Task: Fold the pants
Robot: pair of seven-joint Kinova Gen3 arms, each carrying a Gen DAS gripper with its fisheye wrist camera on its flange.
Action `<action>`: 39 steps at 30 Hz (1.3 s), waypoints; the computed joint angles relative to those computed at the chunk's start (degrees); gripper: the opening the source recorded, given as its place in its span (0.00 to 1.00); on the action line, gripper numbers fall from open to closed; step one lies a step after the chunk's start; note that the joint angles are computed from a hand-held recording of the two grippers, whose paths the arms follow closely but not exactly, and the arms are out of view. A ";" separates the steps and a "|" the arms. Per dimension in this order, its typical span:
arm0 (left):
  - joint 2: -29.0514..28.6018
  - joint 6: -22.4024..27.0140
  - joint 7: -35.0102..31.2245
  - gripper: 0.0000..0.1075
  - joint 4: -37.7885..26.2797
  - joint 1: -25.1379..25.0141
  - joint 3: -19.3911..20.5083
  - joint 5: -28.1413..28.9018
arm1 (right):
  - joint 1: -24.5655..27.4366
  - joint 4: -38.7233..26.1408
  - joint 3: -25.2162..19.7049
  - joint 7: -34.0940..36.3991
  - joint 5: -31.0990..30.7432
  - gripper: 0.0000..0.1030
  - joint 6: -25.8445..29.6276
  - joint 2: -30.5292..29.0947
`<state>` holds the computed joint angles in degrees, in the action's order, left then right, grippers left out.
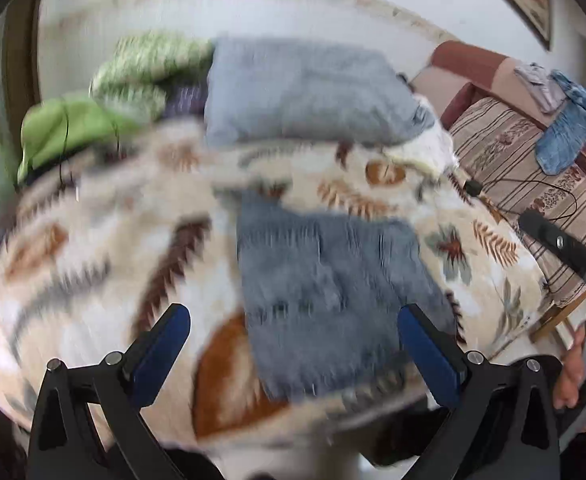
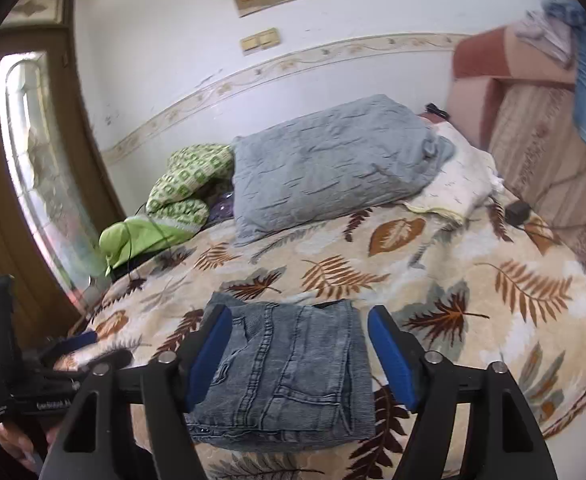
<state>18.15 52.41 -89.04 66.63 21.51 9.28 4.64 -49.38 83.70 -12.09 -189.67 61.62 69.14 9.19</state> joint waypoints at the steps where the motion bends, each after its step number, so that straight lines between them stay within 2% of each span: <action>1: -0.82 -0.52 1.04 0.96 2.12 0.07 -0.36 0.15 | 0.05 0.10 -0.02 0.13 0.06 0.73 -0.43 0.32; 5: -5.86 -7.30 1.86 0.96 11.43 0.98 -0.63 -2.93 | 1.00 3.01 0.38 -2.41 -0.83 0.73 -4.29 -0.22; 8: -7.82 -10.93 0.42 0.96 13.50 1.17 -0.13 -5.42 | 1.31 6.15 0.22 -6.71 1.05 0.73 -4.87 -1.60; 12: -5.07 -6.95 3.91 0.96 6.93 2.68 -0.55 -9.07 | 2.61 10.66 -0.79 -14.22 4.30 0.73 -5.21 -3.61; 16: -0.61 -1.72 9.43 0.96 -0.86 5.27 -2.31 -13.26 | 5.17 13.55 -1.64 -17.91 3.60 0.73 -7.33 -5.10; 19: 1.77 0.49 12.33 0.96 -4.28 7.09 -3.65 -16.17 | 6.98 14.98 -2.17 -18.88 2.80 0.73 -9.53 -5.91; 23: 1.94 -0.60 13.46 0.96 -4.15 7.31 -3.99 -16.73 | 7.64 14.87 -2.98 -17.37 2.48 0.73 -8.52 -5.65; 32: 3.02 -1.41 12.61 0.96 -4.77 7.27 -3.93 -17.03 | 7.82 15.60 -3.17 -18.98 4.37 0.73 -7.33 -5.60; 33: 3.42 -0.79 12.27 0.96 -5.53 6.41 -3.26 -16.35 | 7.78 15.91 -2.69 -18.97 4.49 0.73 -8.31 -5.86; 36: 4.28 -0.66 12.73 0.96 -6.31 7.70 -5.47 -18.54 | 9.68 15.86 -1.46 -16.74 2.32 0.73 -12.88 -6.22; 37: 5.07 0.41 11.36 0.96 -7.41 6.95 -4.79 -18.43 | 10.21 15.92 -0.88 -15.83 1.75 0.73 -14.28 -6.29; 39: 6.41 1.84 9.10 0.96 -8.92 6.59 -4.96 -18.77 | 14.47 15.72 -2.09 -12.82 -0.87 0.73 -18.94 -6.51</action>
